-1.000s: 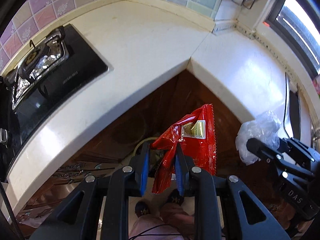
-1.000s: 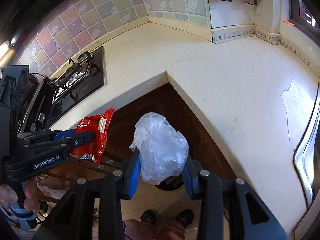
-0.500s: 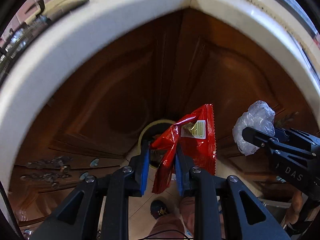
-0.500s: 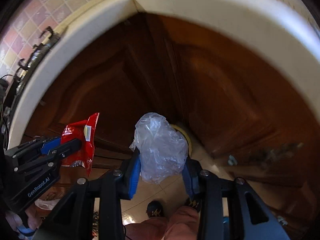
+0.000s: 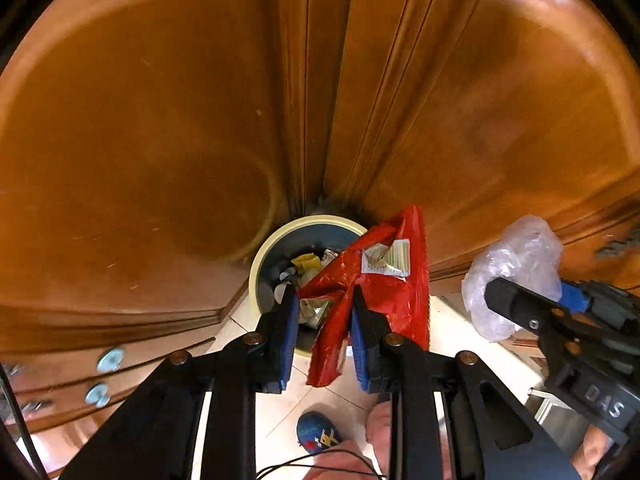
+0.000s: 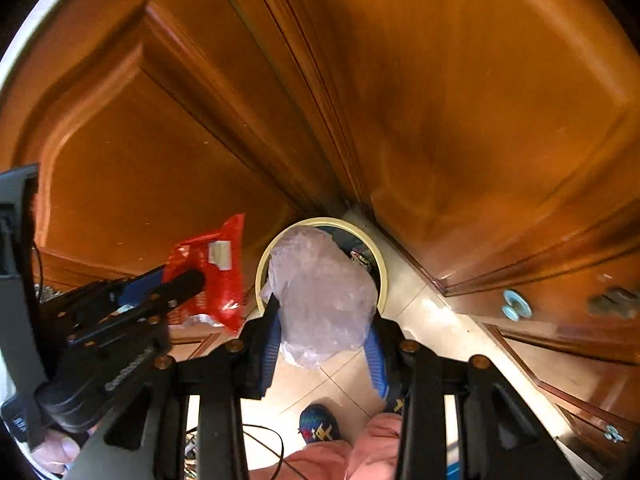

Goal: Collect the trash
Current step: 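Open both tools to drop the red packet and plastic bag into the bin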

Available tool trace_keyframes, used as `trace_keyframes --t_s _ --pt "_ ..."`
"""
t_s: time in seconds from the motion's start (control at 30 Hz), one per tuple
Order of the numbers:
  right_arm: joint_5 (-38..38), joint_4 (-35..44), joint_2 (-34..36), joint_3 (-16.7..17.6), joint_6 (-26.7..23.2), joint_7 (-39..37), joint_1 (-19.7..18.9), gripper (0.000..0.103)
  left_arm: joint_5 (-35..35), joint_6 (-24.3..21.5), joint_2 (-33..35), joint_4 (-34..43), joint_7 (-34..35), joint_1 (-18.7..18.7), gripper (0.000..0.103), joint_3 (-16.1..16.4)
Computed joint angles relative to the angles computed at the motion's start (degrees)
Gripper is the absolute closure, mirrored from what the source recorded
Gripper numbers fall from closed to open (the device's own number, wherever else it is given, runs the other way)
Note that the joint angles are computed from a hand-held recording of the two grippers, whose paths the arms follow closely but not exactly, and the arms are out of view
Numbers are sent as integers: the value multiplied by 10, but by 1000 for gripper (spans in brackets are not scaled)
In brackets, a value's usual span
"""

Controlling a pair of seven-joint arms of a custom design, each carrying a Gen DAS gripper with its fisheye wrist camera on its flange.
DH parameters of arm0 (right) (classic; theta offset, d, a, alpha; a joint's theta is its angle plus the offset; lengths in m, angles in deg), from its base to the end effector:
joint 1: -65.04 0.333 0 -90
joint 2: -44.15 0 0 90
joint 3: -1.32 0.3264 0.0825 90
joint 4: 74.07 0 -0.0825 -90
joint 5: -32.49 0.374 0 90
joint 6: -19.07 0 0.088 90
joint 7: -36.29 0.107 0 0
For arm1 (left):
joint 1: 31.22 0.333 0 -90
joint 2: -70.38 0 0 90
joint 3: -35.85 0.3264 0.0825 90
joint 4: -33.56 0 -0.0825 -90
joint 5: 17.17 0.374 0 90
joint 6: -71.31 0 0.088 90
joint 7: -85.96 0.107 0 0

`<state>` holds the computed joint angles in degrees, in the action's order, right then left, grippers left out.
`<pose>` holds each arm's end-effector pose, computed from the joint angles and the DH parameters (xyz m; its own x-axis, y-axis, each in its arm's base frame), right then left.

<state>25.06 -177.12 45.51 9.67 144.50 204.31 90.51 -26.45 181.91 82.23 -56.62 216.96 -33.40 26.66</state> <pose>0.4962 0.3257 0.5763 -0.5973 -0.7348 -0.3215 -0.7185 0.6683 -0.1928 0.6205 -0.1268 0.5483 -0.7624 -0.6454 0.0483 -0.6367 0.7347 -0.2342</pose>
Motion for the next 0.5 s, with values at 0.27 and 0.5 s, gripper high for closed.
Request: trace_keyframes --t_s 0.27,0.5 --pt "22 -28 17 -6 56 -22 -7 66 42 29 26 -12 -28 -14 49 0" --pt "42 -28 33 -10 70 -39 -9 65 62 65 16 -38 -23 -16 36 -1"
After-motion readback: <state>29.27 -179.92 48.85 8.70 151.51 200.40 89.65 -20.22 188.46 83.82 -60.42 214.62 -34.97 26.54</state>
